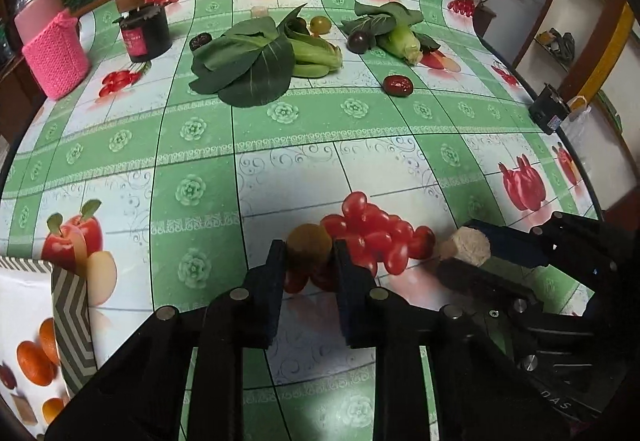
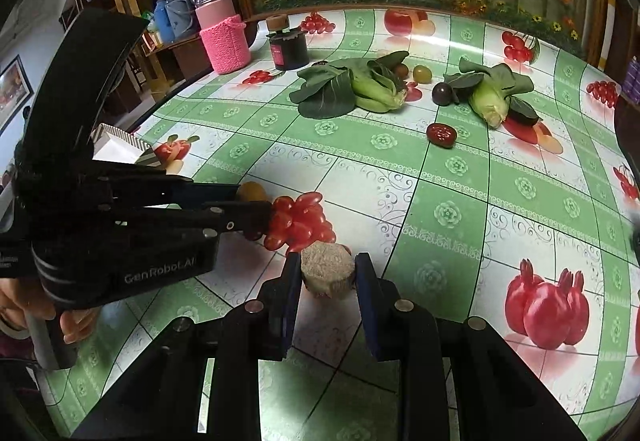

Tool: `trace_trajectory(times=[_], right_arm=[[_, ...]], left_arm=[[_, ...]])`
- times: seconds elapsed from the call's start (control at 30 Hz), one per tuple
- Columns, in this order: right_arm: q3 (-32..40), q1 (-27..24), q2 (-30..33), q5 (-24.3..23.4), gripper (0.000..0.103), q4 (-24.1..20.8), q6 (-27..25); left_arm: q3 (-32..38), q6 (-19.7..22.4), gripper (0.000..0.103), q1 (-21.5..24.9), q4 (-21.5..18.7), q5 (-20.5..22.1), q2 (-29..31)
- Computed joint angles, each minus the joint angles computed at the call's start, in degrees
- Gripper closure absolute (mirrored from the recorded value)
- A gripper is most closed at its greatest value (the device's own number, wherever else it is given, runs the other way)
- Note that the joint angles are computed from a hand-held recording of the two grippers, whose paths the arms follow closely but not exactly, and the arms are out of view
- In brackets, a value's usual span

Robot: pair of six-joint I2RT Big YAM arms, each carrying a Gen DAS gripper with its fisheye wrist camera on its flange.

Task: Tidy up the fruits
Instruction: 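Grasp a round beige cake block with the right tool while the left tool grasps another kiwi, then carry the cake block in the right tool into the tray while the left tool carries the kiwi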

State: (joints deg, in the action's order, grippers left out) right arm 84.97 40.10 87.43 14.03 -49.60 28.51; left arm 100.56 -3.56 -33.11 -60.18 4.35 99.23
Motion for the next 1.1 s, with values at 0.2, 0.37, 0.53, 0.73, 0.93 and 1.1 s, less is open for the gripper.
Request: trace_trajectory(times=[0.2, 0.37, 0.53, 0.73, 0.93, 1.1], right_arm=[[0.16, 1.21, -0.17, -0.25, 0.075, -0.06, 0.18], [0.9, 3.47, -0.24, 0.7, 0.075, -0.54, 0.66], [2.09, 5.89, 0.32, 1.26, 0.075, -1.14, 2.88], [4.38, 9.05, 1.94, 1.13, 0.076, -0.54, 3.49], [8.54, 12.16, 4.89, 1.1, 0.076, -1.09, 2.41], [12.54, 14.3, 7.88, 0.82, 0.076, -1.96, 1.05]], left_arm=[[-3.75, -1.23, 0.083, 0.79, 0.46, -0.66, -3.55], [-7.74, -1.79, 0.083, 1.51, 1.29, -2.36, -8.05], [-12.11, -1.34, 0.083, 2.05, 2.26, -4.08, -12.7], [-17.35, -1.83, 0.083, 3.83, 2.42, -4.47, -18.17], [-22.05, -1.85, 0.083, 6.47, 2.5, -5.03, -22.97], [-25.52, -1.54, 0.083, 9.45, 2.93, -6.07, -26.43]])
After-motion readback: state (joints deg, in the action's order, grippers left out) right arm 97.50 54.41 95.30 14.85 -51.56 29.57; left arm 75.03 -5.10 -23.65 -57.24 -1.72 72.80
